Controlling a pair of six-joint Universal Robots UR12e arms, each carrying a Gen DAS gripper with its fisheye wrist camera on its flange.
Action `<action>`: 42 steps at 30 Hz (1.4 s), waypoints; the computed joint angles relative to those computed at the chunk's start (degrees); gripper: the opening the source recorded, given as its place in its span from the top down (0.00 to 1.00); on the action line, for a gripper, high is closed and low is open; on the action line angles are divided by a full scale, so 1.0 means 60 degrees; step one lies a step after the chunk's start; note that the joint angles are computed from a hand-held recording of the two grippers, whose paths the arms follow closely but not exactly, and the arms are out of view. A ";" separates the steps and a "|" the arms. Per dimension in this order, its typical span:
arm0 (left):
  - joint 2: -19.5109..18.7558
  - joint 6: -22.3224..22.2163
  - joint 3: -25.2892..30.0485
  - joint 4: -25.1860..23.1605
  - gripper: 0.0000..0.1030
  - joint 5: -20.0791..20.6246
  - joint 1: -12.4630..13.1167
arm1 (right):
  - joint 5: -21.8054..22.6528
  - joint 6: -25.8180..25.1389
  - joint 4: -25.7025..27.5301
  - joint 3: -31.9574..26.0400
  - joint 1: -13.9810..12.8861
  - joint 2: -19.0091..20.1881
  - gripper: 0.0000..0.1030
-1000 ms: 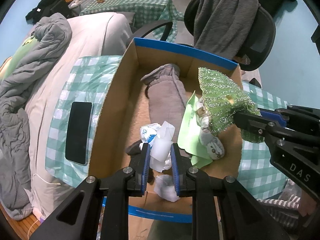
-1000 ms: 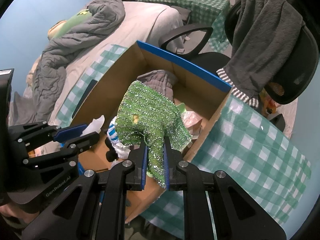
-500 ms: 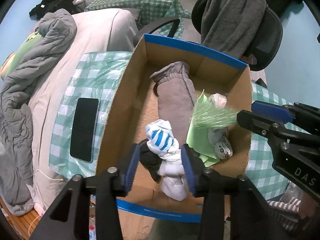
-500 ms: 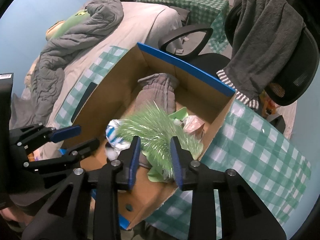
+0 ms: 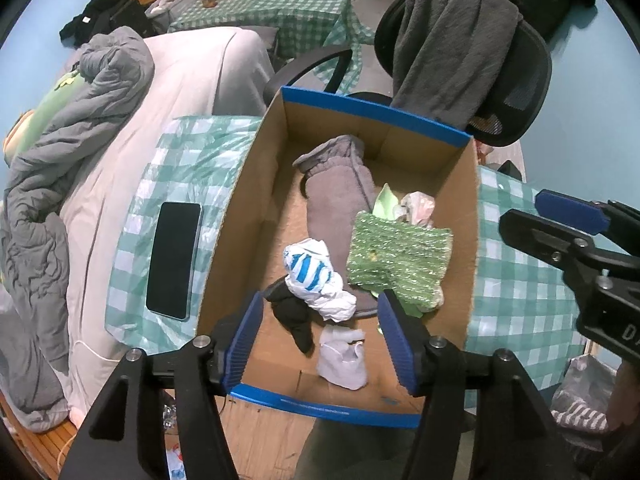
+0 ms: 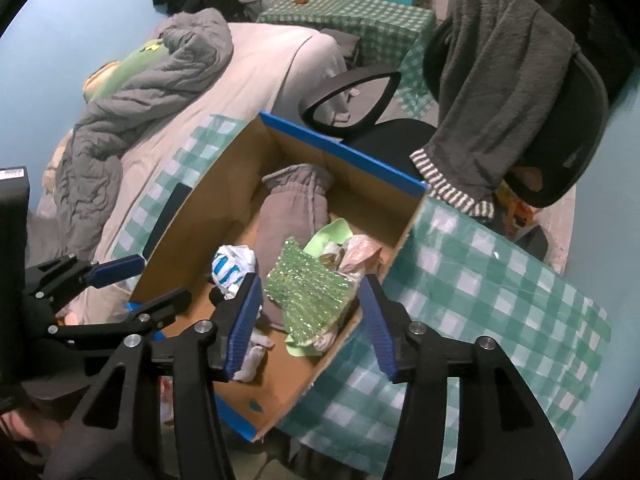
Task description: Organize soft objects
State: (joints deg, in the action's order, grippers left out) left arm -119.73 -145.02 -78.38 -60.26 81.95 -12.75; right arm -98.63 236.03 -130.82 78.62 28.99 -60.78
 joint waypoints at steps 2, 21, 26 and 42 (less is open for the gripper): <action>0.0049 0.0014 -0.0022 -0.0008 0.41 -0.0064 -0.0006 | -0.0182 0.0131 0.0076 0.0050 0.0035 -0.0094 0.42; 0.0684 0.0095 -0.0295 0.0168 0.24 -0.0554 -0.0155 | -0.1845 0.1382 0.0688 0.0661 0.0402 -0.1086 0.35; 0.0828 0.0169 -0.0433 0.0279 0.20 -0.0489 -0.0231 | -0.2160 0.1705 0.0907 0.0802 0.0488 -0.1273 0.35; 0.1133 0.0351 -0.0652 0.0477 0.20 -0.0579 -0.0376 | -0.2767 0.2650 0.1586 0.1193 0.0663 -0.1737 0.34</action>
State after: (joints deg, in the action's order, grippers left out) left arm -112.93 -142.91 -82.29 -57.39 78.48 -15.01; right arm -115.23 251.93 -121.31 85.78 32.97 -71.20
